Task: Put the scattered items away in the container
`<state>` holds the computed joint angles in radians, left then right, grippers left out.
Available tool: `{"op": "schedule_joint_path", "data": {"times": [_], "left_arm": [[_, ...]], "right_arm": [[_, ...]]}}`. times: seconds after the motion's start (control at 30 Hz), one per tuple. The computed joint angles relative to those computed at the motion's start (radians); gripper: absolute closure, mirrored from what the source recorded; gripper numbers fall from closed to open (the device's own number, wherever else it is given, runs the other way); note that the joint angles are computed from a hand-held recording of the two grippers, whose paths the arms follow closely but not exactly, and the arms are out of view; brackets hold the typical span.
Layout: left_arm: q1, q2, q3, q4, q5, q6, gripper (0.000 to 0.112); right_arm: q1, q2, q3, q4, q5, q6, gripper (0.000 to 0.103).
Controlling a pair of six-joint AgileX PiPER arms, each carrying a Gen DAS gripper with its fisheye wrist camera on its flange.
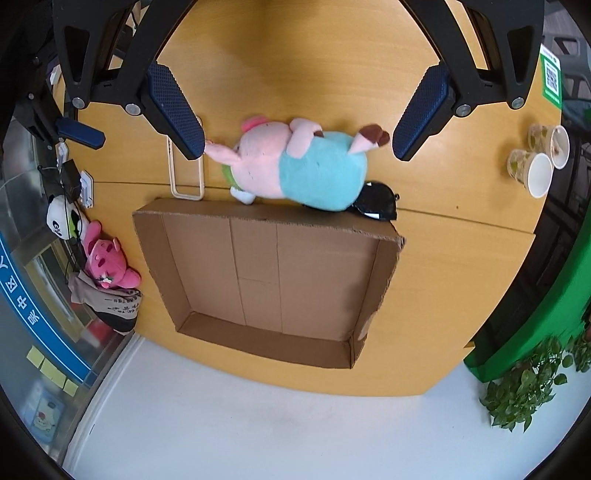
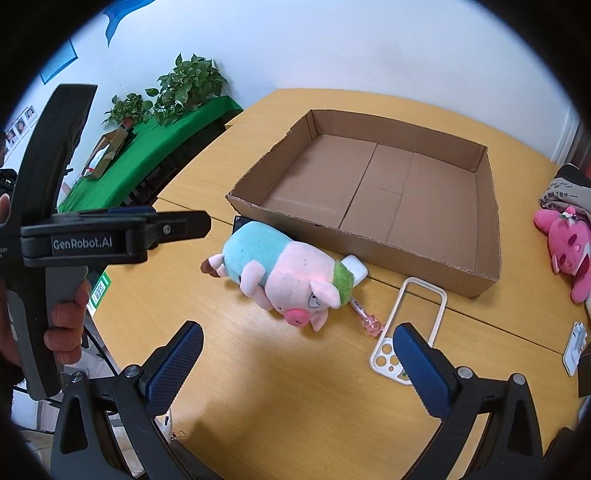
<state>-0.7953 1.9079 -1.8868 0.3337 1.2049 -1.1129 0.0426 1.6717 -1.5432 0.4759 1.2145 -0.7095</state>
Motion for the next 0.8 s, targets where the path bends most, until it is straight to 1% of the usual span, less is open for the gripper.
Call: {"op": "schedule_joint_path", "data": {"times": [0.1,0.17,0.4,0.5,0.6,0.7,0.73,0.77,0.8], "left_arm": [[0.045,-0.036,0.076,-0.054,-0.068,0.047,0.009],[0.074,-0.040,0.108,-0.098,-0.096,0.083,0.009],[0.177,-0.056,0.280,-0.281,-0.305,0.247,0.010],[0.219,-0.044,0.323,-0.359,-0.368,0.325,0.010],[0.261,-0.017,0.328,-0.436,-0.397,0.413,0.011],[0.302,0.031,0.316,-0.510,-0.400,0.491,0.018],[0.313,0.049,0.311,-0.534,-0.396,0.515,0.022],[0.321,0.069,0.304,-0.551,-0.387,0.533,0.026],[0.323,0.089,0.294,-0.551,-0.373,0.536,0.027]], "right_arm": [[0.039,0.008,-0.005,-0.027,-0.016,0.050,0.000],[0.066,0.014,-0.012,-0.050,-0.019,0.088,0.000],[0.167,0.039,-0.032,-0.169,-0.019,0.217,0.000],[0.197,0.060,-0.053,-0.214,-0.010,0.272,0.001],[0.225,0.086,-0.075,-0.250,-0.008,0.316,0.000],[0.245,0.127,-0.103,-0.262,0.001,0.344,0.001],[0.251,0.144,-0.112,-0.266,0.003,0.351,0.000],[0.258,0.158,-0.120,-0.269,0.003,0.356,0.000],[0.266,0.176,-0.124,-0.275,-0.007,0.360,0.000]]}}
